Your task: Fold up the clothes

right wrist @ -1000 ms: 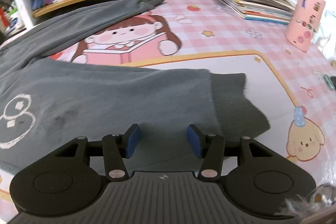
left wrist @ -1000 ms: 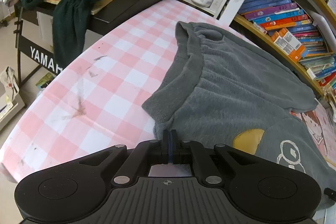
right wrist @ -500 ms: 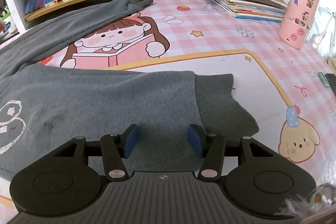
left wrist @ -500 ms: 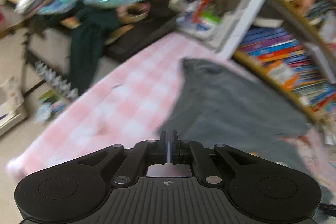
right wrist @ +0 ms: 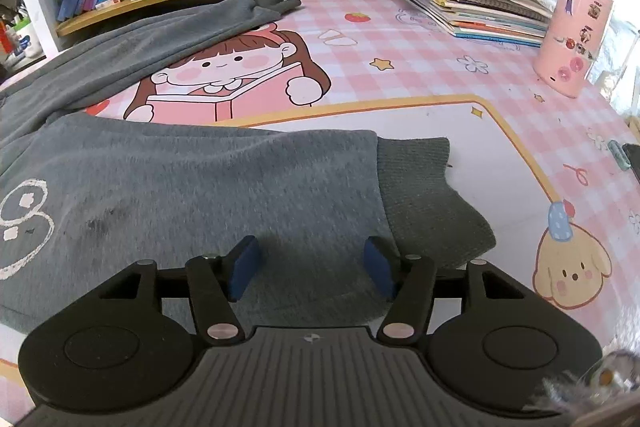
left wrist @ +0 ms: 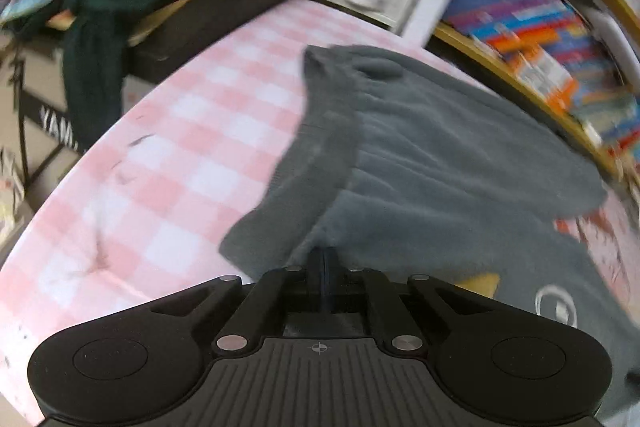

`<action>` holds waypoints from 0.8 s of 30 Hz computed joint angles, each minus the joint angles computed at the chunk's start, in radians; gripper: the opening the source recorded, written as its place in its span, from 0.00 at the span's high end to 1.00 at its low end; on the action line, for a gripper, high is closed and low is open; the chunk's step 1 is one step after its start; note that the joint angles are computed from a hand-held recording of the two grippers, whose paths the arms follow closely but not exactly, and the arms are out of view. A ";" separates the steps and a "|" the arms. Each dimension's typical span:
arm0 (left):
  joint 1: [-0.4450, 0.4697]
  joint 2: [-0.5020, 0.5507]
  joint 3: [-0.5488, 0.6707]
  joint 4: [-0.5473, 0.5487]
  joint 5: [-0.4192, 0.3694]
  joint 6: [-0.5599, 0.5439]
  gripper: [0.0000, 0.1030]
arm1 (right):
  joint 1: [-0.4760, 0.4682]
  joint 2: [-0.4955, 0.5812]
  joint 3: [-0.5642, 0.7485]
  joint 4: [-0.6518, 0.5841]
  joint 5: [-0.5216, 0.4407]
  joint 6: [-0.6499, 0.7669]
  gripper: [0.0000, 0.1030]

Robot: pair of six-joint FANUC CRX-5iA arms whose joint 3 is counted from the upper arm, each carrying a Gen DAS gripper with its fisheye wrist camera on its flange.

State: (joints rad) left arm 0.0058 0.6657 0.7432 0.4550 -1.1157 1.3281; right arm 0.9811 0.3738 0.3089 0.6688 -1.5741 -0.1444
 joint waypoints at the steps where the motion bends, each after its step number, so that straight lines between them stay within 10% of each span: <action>1: 0.003 -0.005 -0.008 -0.001 0.003 0.010 0.95 | 0.000 -0.001 0.000 -0.001 0.001 0.001 0.45; 24: 0.011 -0.111 -0.131 -0.051 0.012 0.028 0.95 | -0.037 -0.027 -0.018 -0.025 0.034 0.072 0.40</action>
State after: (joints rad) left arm 0.0165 0.5545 0.6124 0.4042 -1.1036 1.3558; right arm 0.9446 0.3472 0.2907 0.6442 -1.5404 -0.0729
